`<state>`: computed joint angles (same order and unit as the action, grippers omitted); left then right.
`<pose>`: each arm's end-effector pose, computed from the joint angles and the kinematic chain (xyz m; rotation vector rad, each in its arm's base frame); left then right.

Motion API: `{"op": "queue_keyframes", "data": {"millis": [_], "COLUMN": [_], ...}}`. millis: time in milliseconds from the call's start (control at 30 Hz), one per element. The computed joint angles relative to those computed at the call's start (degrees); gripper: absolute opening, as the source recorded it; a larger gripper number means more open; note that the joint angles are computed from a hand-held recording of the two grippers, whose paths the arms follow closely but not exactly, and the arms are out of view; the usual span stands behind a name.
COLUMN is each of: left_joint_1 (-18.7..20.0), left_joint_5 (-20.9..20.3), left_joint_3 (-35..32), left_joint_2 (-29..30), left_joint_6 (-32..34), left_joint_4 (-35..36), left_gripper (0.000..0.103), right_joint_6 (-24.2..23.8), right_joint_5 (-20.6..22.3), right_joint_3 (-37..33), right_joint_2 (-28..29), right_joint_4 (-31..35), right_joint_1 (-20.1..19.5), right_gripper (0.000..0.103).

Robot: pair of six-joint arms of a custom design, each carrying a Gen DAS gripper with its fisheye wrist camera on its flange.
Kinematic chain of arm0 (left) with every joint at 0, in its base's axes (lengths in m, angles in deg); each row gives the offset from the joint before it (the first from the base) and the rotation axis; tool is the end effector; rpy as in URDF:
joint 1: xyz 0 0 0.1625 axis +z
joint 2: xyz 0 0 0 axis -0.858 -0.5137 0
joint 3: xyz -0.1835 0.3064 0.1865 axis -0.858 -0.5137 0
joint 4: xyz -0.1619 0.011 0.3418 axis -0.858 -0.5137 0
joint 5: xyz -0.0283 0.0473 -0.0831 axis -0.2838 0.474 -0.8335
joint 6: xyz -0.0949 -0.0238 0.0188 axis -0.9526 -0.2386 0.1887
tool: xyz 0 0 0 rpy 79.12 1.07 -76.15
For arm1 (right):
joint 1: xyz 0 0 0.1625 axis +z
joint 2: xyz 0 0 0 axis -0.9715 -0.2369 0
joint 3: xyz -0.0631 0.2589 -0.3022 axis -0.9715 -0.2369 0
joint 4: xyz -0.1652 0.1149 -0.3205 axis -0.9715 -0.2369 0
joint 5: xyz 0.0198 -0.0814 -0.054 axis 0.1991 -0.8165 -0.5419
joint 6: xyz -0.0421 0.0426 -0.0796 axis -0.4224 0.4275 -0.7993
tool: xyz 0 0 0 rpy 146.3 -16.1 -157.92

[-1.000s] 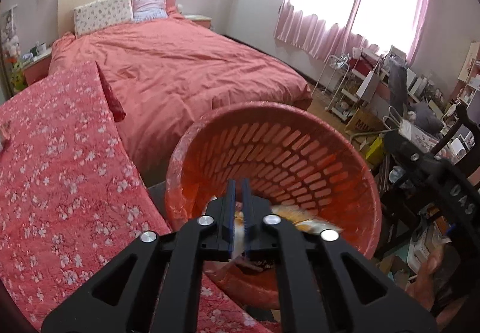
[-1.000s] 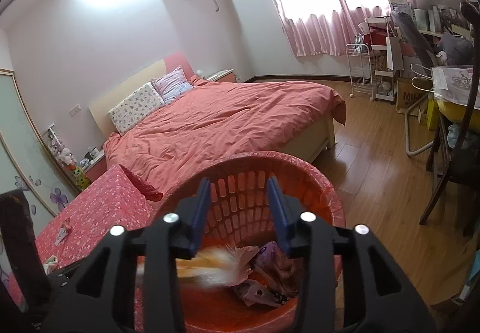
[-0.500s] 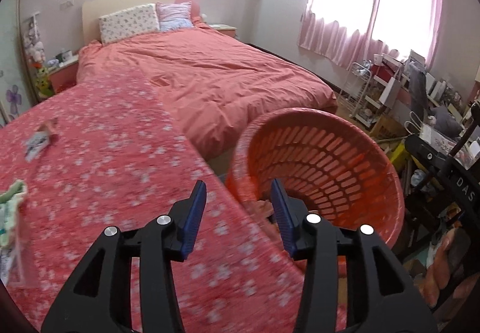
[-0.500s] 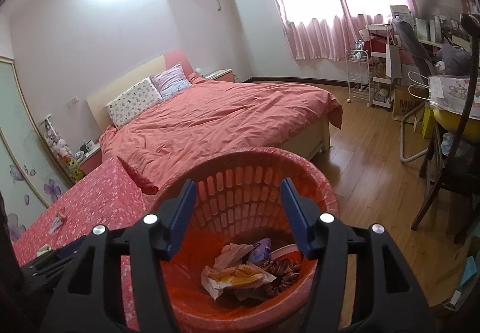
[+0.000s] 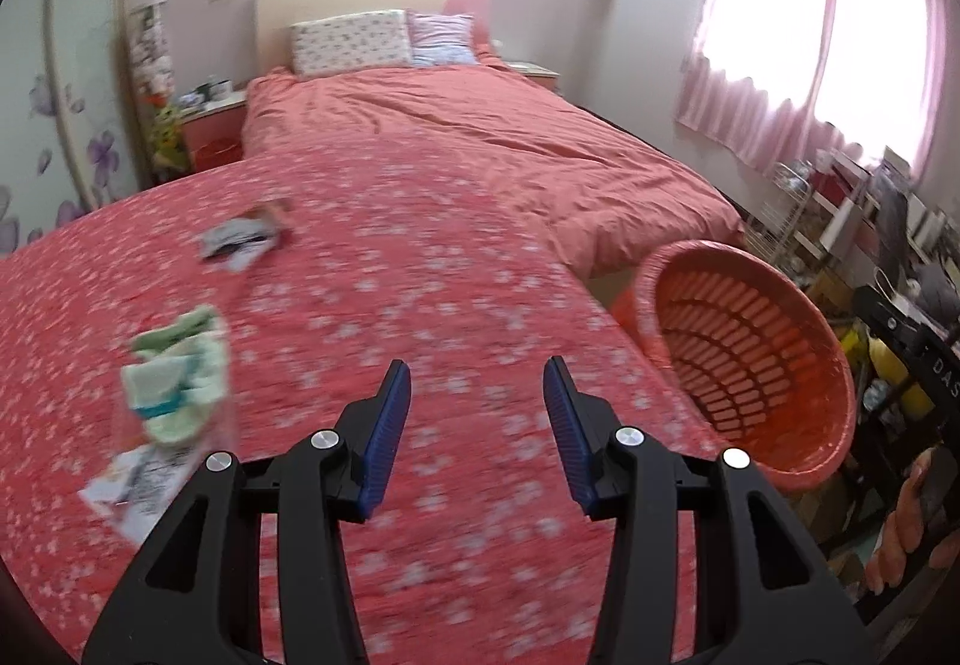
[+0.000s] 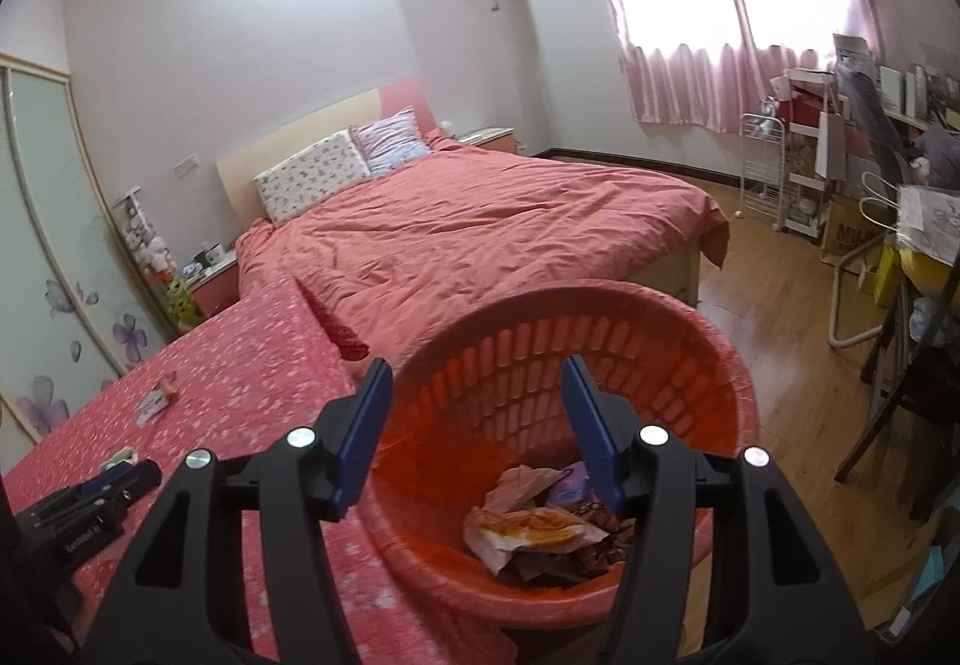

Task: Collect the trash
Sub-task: 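Move both open tools back over the bed, then grasp the mint-green sock with the left tool and lift it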

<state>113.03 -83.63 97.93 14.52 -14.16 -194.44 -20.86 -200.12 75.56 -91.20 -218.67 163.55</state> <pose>-0.3283 -0.7524 -0.0002 1.0626 2.4637 -0.7038 0.0424 -0.6141 0.2628 -0.3256 -1.8340 1.5376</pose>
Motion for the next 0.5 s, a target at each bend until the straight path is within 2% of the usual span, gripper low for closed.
{"op": "queue_keyframes", "data": {"millis": [200, 367, 500], "left_joint_1": [2.1, 3.5, 4.2], "left_joint_5": [4.5, 7.9, 8.7], "left_joint_3": [2.3, -0.4, -3.5], "left_joint_2": [-3.2, -2.3, -0.9], "left_joint_6": [0.2, -0.3, -1.3], "left_joint_4": [-3.3, -0.4, 3.3], "left_gripper": [0.047, 0.047, 0.047], "right_joint_6": [-0.3, -0.1, 0.0], "right_joint_5": [-0.1, -0.2, -0.1], "right_joint_3": [-1.6, -2.6, -3.4], "right_joint_2": [1.6, 2.6, 3.1], "right_joint_4": [3.2, 5.6, 6.9], "right_joint_1": [1.5, 2.2, 2.4], "right_gripper": [0.058, 0.058, 0.058]}}
